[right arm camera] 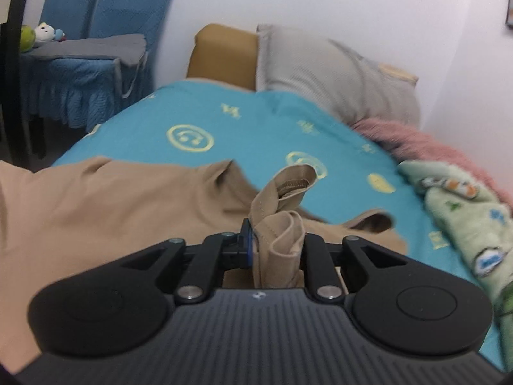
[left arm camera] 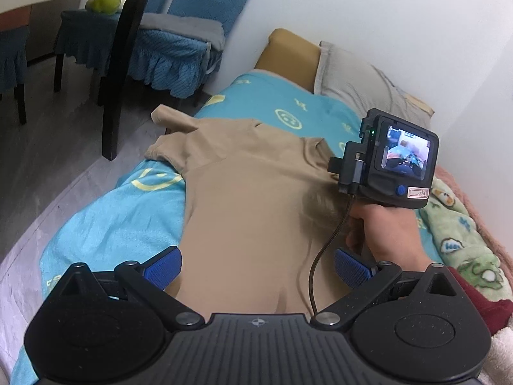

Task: Fold clothes
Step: 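Fold the sleeve side over the shirt body with the right gripper and release, then grasp the folded edge of the shirt with the left gripper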

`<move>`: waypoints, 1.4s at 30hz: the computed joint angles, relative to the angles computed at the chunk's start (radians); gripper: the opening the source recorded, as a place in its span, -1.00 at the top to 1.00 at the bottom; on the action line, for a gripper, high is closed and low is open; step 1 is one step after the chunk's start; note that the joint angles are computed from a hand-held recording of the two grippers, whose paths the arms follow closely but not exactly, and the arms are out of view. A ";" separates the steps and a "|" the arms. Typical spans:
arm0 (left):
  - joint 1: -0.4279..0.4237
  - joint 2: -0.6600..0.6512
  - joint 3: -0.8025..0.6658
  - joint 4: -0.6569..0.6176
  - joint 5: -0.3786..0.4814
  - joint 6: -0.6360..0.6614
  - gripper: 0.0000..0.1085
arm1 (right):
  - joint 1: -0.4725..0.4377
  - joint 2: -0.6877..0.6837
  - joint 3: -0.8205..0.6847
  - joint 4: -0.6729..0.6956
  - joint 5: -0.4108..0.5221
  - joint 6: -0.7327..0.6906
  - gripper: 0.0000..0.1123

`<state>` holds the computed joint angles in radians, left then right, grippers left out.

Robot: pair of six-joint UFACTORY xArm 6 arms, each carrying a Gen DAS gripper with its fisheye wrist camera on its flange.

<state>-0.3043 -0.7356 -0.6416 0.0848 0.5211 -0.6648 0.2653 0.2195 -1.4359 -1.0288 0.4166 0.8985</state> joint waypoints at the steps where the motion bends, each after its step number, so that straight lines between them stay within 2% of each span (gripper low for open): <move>1: 0.001 0.010 -0.001 -0.006 -0.003 0.006 -0.89 | -0.004 -0.003 0.011 0.010 -0.028 0.000 0.27; 2: 0.000 0.019 -0.002 -0.012 -0.006 0.014 -0.89 | -0.013 -0.004 0.019 0.029 -0.061 -0.010 -0.28; 3: -0.001 0.026 -0.002 -0.019 -0.009 0.021 -0.89 | -0.022 -0.012 0.034 0.052 -0.098 -0.025 -0.73; 4: -0.003 0.026 0.001 -0.022 -0.014 0.025 -0.89 | -0.032 -0.027 0.055 0.084 -0.139 -0.048 -0.82; 10: -0.024 0.030 0.003 0.024 -0.038 0.013 -0.89 | -0.071 -0.219 0.241 0.401 -0.273 -0.268 -0.83; 13: -0.042 0.016 0.009 0.045 -0.046 0.012 -0.89 | -0.082 -0.375 0.374 0.615 -0.298 -0.422 -0.83; 15: -0.055 0.006 0.013 0.053 -0.049 0.016 -0.89 | -0.080 -0.517 0.478 0.776 -0.279 -0.537 -0.83; 17: -0.076 -0.005 0.019 0.045 -0.050 0.032 -0.87 | -0.079 -0.681 0.581 0.905 -0.221 -0.630 -0.83; 20: -0.120 -0.019 0.024 0.001 -0.038 0.098 -0.83 | -0.094 -0.927 0.688 1.047 -0.087 -0.721 -0.83; 24: -0.182 -0.065 0.037 -0.175 0.015 0.257 -0.77 | -0.136 -1.261 0.810 1.093 0.134 -0.735 -0.83; 26: -0.213 -0.089 0.038 -0.245 0.064 0.303 -0.70 | -0.187 -1.403 0.852 1.154 0.238 -0.751 -0.83; 29: -0.263 -0.126 0.044 -0.380 0.117 0.370 -0.63 | -0.330 -1.552 0.889 1.363 0.354 -0.847 -0.83; 34: -0.388 -0.134 0.064 -0.519 0.127 0.364 -0.50 | -0.644 -1.629 0.902 1.681 0.449 -1.126 -0.83; 39: -0.509 -0.025 0.060 -0.700 0.094 0.364 -0.44 | -0.835 -1.593 0.914 1.847 0.538 -1.272 -0.83; 42: -0.574 0.030 0.065 -0.723 0.023 0.367 -0.43 | -0.944 -1.571 0.915 1.928 0.631 -1.319 -0.83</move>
<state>-0.8782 -0.7059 -0.5765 -0.6385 0.5445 -0.2978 -0.6785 -1.3517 -0.5206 0.8990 1.0473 -0.4208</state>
